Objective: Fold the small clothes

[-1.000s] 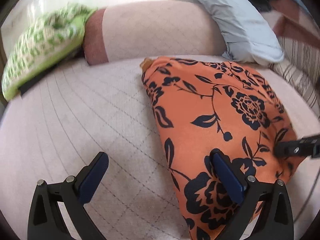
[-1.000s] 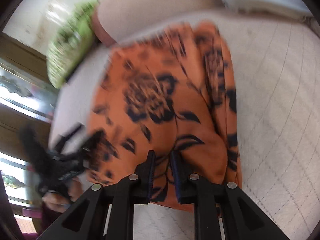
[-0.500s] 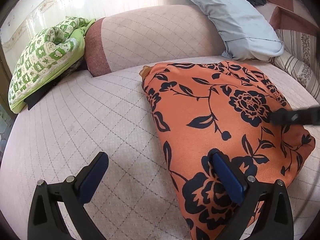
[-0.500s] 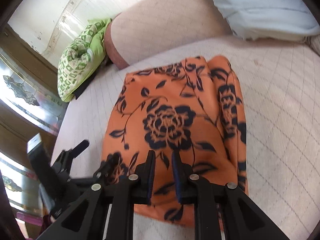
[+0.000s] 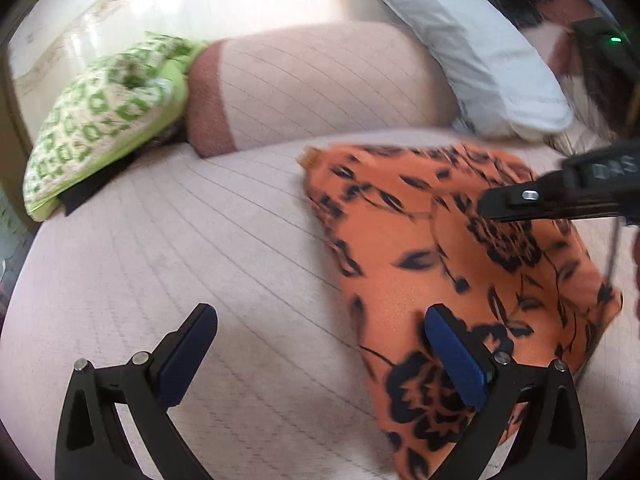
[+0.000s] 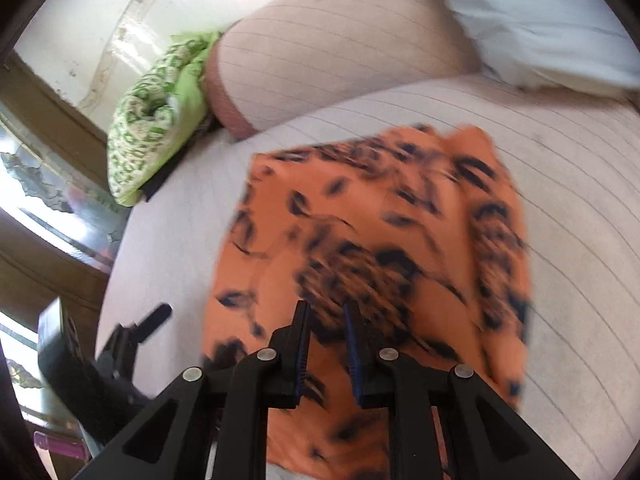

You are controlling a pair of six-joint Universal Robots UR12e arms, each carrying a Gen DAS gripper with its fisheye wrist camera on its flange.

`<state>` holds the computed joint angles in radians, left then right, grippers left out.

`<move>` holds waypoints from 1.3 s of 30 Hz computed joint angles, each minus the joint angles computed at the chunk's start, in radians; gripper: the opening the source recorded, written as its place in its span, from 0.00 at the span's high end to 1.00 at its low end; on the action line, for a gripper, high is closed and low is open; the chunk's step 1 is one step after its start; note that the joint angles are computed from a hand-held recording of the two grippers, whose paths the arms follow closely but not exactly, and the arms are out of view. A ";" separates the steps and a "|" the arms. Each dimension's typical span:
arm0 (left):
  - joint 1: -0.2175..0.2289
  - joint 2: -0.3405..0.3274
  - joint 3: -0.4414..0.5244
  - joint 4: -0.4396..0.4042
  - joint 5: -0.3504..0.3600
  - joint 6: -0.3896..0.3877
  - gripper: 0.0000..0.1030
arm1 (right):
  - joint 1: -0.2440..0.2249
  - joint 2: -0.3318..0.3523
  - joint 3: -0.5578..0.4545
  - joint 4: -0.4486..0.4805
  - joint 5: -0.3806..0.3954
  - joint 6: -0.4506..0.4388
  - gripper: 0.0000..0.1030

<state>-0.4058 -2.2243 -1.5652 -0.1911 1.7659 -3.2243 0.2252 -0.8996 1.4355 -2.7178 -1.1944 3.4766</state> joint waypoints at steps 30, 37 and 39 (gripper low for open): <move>0.035 -0.016 0.021 -0.037 -0.087 -0.108 0.00 | -0.049 -0.107 0.193 -0.243 -0.102 0.141 0.25; 0.026 -0.025 0.029 -0.022 -0.079 -0.086 0.00 | -0.102 -0.089 0.217 -0.226 0.016 0.202 0.25; 0.026 -0.025 0.030 -0.026 -0.087 -0.092 0.00 | -0.110 -0.082 0.218 -0.219 0.045 0.180 0.25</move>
<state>-0.3797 -2.2489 -1.5357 -0.2167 1.6790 -3.3158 0.1153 -0.9817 1.6531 -2.9370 -1.1489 3.6567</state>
